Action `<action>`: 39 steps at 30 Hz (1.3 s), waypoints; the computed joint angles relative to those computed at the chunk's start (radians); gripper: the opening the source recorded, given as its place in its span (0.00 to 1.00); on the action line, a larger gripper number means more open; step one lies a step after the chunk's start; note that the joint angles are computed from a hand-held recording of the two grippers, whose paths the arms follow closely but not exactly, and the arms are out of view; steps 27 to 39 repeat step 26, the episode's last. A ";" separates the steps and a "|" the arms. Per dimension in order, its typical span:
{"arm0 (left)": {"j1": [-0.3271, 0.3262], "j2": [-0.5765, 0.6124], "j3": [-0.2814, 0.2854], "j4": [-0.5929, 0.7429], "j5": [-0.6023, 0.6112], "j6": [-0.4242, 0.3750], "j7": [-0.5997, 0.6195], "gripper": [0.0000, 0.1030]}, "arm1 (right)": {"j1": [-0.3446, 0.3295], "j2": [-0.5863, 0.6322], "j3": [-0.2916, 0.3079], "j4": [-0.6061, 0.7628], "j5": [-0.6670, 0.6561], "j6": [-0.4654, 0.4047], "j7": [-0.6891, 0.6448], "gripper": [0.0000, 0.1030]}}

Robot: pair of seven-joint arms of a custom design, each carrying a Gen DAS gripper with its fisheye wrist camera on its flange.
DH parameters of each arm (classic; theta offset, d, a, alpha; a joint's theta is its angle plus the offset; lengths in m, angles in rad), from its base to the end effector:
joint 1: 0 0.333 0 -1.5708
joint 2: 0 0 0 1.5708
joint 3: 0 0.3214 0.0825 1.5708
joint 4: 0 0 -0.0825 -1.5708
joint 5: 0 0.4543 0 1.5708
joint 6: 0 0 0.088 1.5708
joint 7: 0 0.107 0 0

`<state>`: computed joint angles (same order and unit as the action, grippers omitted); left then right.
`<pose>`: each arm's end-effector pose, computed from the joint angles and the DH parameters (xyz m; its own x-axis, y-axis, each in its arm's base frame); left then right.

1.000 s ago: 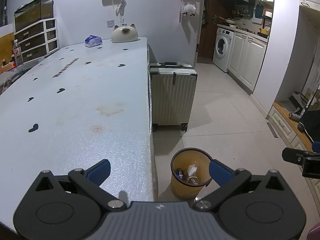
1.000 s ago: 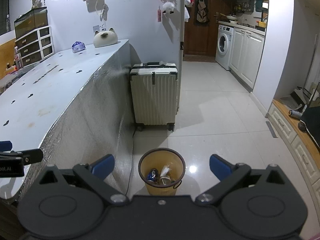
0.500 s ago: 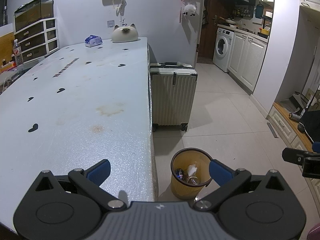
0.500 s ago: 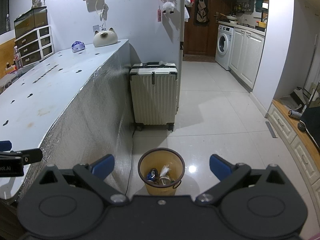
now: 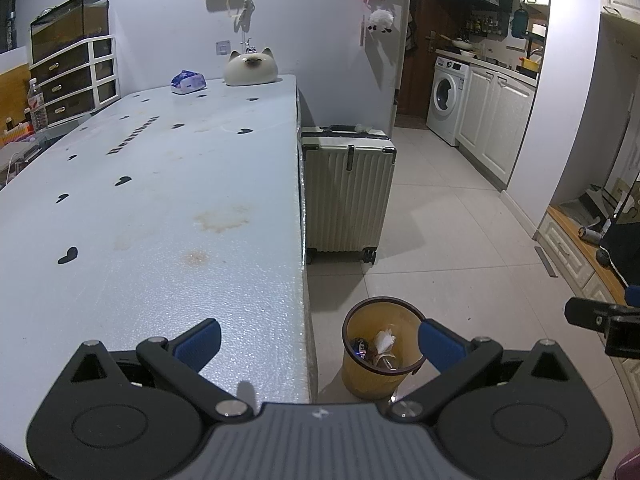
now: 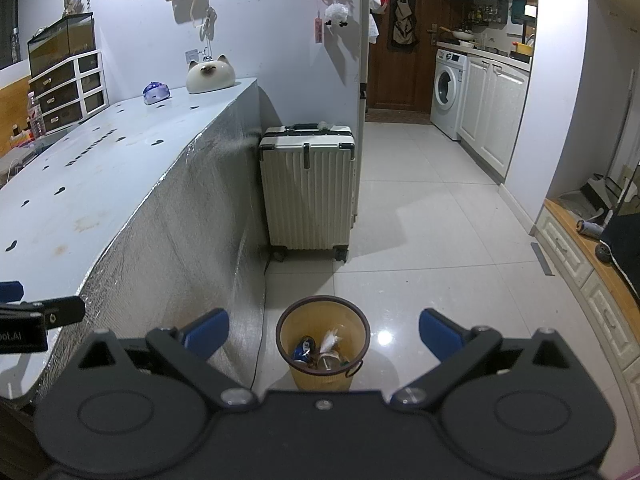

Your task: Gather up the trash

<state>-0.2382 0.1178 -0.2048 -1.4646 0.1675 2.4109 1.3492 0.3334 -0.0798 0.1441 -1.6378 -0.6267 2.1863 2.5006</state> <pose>0.6483 -0.2953 0.7139 -0.2901 -0.9568 0.0210 -0.6433 0.1787 -0.7445 0.5800 0.2807 0.7201 -0.2339 -0.9720 -0.0233 -0.6269 0.1691 -0.7606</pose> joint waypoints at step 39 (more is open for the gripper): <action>-0.002 0.002 0.001 0.009 0.014 -0.015 -0.020 1.00 | -0.004 -0.008 0.000 -0.011 0.002 0.007 -0.007 0.99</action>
